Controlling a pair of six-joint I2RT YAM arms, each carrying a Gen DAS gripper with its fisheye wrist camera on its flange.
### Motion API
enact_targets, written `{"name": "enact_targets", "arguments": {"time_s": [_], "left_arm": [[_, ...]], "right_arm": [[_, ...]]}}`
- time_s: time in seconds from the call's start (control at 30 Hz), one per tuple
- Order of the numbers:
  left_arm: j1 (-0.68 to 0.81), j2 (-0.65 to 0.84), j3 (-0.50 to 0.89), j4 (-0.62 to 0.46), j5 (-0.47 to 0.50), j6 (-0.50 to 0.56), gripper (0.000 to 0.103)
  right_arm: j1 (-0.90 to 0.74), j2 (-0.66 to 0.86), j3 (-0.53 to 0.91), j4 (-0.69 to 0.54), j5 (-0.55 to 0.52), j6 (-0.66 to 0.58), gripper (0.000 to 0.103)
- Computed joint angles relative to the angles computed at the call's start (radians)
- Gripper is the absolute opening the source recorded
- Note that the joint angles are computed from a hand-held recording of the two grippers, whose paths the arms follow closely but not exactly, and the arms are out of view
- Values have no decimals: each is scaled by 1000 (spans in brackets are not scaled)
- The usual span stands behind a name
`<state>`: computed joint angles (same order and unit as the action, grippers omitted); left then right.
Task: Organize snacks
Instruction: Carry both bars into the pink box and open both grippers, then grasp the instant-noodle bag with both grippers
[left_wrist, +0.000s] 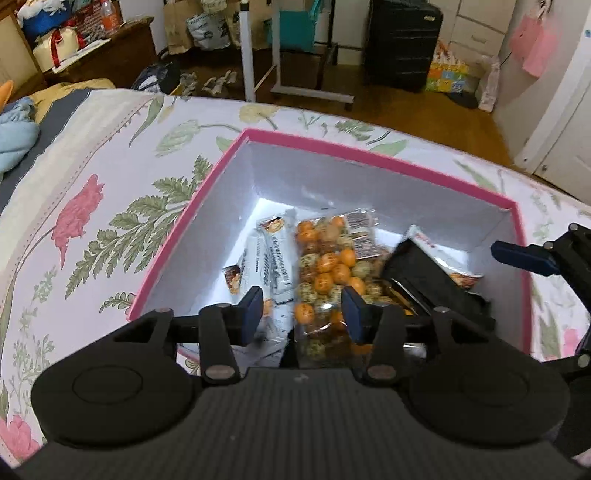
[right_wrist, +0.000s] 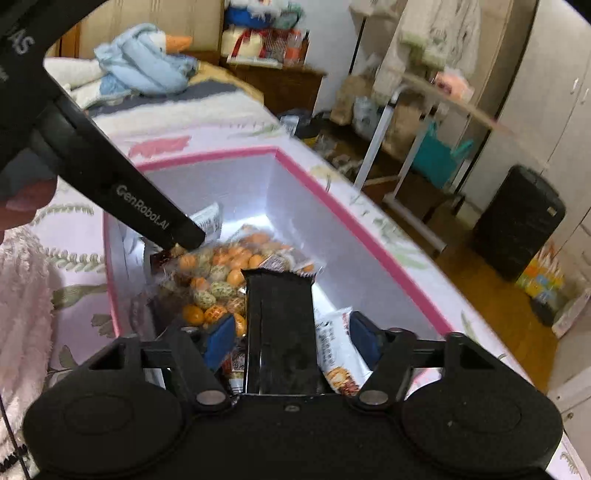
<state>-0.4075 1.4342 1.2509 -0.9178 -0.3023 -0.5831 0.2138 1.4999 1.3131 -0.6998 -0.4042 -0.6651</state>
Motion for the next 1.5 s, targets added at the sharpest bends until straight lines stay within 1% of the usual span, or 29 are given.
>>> {"name": "enact_targets", "arguments": {"time_s": [0.07,0.2,0.3,0.33,0.4,0.47,0.53,0.6,0.63,0.7,0.73,0.77,0.8,0.83,0.93,1.03,1.07,1.17,1.23,1.3,1.33,1.43,1.47,1.5], "left_arm": [[-18,-13,17,-28,4,0,47],[-58,-54,32,-52,59,-6,47],[-111,-62,65,-79,73,-22,47],[-131,-63,77,-85,75,-26,47],[-172,-60,109,-100,74,-39,47],[-216,-53,142,-102,72,-49,49],[-266,-40,169,-87,62,-55,52],[-305,-5,205,-69,55,-54,54],[-317,19,228,-57,56,-46,57],[-337,86,291,-59,53,-47,60],[-348,110,311,-45,52,-38,62],[-357,129,326,-33,52,-29,67],[-369,157,348,-24,48,-25,69],[-383,185,364,-7,42,-23,71],[-417,297,452,1,50,-14,72],[-442,412,537,32,94,-18,72],[-450,445,565,38,105,-25,72],[-486,595,697,59,87,-69,72],[-503,714,819,67,92,-60,70],[-516,838,966,42,95,-55,70],[-519,908,1055,23,108,-52,69],[-518,1061,1241,1,153,-82,68],[-519,1086,1260,21,162,-98,68],[-517,1093,1237,79,177,-113,68]], "right_arm": [[-64,-35,14,-52,-68,35,75],[-216,-105,32,-155,-197,101,76],[-324,-105,87,-284,-241,85,76],[-349,-108,93,-306,-245,83,76],[-420,-111,121,-373,-270,58,76],[-481,-116,127,-389,-294,37,76],[-523,-132,109,-372,-287,44,76],[-611,-135,109,-388,-319,21,76],[-638,-133,110,-389,-330,24,77],[-716,-101,128,-435,-368,-23,80],[-760,-73,147,-481,-383,-76,81],[-795,-49,162,-512,-382,-120,82],[-819,-36,164,-521,-366,-145,82],[-841,-23,165,-513,-346,-161,83],[-907,-4,142,-439,-309,-188,86],[-973,21,108,-329,-292,-204,86],[-993,31,88,-276,-287,-206,86],[-1046,89,70,-167,-299,-203,86],[-1071,150,86,-135,-324,-175,87],[-1084,211,108,-101,-326,-124,87],[-1089,241,121,-85,-324,-103,87],[-1102,326,164,-64,-300,-67,89],[-1101,360,191,-72,-291,-63,89],[-1106,384,209,-78,-287,-61,89]]}}
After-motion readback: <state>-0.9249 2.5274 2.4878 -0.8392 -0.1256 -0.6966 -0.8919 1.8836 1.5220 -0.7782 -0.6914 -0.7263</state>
